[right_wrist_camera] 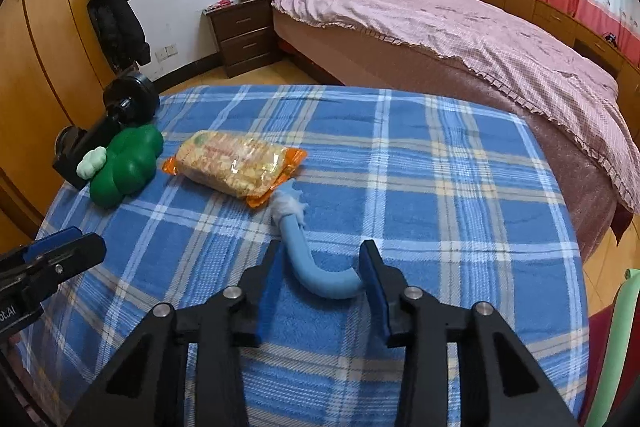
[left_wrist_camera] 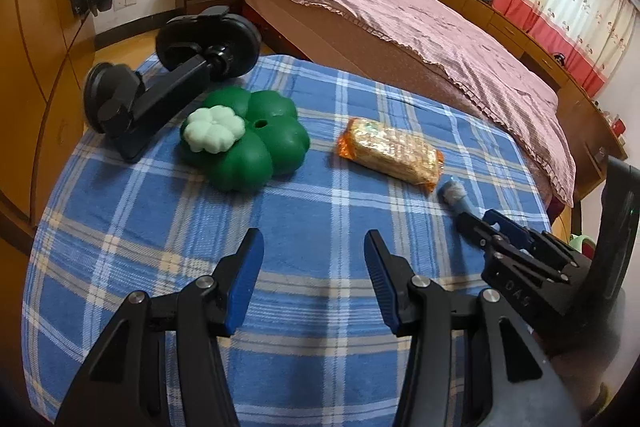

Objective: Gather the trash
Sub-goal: 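Grasp the blue plastic tube with the right tool, then grasp the snack bag with the left tool while the right tool holds the tube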

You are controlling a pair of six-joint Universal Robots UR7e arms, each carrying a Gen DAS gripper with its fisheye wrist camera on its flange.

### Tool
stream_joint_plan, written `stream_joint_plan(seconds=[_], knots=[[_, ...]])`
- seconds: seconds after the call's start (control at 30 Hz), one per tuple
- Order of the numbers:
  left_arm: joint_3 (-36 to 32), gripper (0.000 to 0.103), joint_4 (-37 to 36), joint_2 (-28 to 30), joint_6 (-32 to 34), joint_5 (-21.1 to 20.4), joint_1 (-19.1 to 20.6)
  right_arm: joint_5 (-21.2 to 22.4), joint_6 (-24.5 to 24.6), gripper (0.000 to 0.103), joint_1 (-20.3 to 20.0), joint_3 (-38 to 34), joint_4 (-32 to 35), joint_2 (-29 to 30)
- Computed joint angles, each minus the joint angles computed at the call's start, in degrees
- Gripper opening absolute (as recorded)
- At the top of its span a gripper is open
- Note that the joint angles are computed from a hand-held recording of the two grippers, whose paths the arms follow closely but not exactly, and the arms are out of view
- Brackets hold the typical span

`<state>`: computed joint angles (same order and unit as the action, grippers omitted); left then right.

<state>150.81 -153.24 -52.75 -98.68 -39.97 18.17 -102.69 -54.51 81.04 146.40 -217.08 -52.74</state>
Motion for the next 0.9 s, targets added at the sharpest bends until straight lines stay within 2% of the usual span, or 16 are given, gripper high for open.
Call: stream_joint_plan(seconds=[0.17,0.33,0.4,0.53,0.67,0.8,0.9], knots=[[-1.18,0.052,-1.35,-0.25,4.22,0.58,0.48,2.83,2.45,0.037,-1.72,1.08,2.9,-3.45],[-3.89,0.052,-0.88,-0.47,11.04,2.01,1.62,6.92,5.1,0.037,-3.98,3.37,7.01,-10.76],[-5.28,0.06,-1.52,0.12,14.89,2.7,2.58,8.63,6.27,0.037,-5.23,4.33,8.61,-14.35],[-7.11,0.065,-7.16,2.7,22.15,3.65,5.04,11.55,7.8,0.037,-7.76,5.37,11.52,-19.79],[-9.35,0.075,-11.53,5.51,29.02,3.77,8.45,13.72,8.9,0.037,-10.51,6.0,13.79,-24.0],[-12.06,0.088,-14.19,8.38,34.75,4.4,11.65,14.55,9.53,0.037,-12.33,5.72,15.13,-25.46],[-13.93,0.092,-16.14,10.26,38.84,4.48,13.89,14.84,10.16,0.037,-13.06,5.27,15.86,-25.74]])
